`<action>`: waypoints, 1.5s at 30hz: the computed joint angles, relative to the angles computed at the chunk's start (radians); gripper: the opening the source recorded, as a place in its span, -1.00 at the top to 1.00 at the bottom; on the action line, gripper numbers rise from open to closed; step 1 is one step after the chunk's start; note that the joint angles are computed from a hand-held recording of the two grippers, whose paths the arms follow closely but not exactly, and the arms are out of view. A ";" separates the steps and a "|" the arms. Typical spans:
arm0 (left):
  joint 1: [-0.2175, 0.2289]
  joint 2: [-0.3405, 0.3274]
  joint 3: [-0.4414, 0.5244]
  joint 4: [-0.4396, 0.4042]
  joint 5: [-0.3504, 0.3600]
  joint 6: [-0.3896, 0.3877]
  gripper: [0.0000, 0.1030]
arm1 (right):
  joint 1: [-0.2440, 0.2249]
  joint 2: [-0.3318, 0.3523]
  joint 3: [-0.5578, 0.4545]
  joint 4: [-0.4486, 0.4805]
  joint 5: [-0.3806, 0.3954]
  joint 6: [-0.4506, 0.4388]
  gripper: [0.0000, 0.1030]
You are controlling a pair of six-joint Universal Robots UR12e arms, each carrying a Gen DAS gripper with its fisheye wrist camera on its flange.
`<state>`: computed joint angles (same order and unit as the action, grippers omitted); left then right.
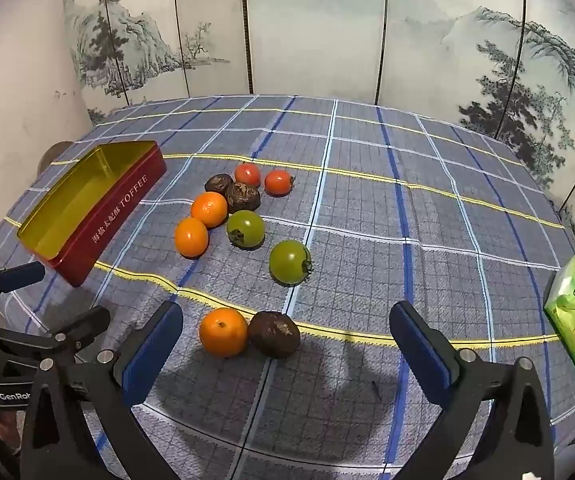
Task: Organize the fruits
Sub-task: 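Move the left tool toward the mandarin orange beside the brown fruit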
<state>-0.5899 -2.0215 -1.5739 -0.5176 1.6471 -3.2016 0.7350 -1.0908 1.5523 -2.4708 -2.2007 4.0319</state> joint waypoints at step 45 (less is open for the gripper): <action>-0.012 -0.008 0.013 -0.040 0.009 0.019 -0.99 | -0.012 -0.009 0.024 0.037 0.030 0.037 -0.99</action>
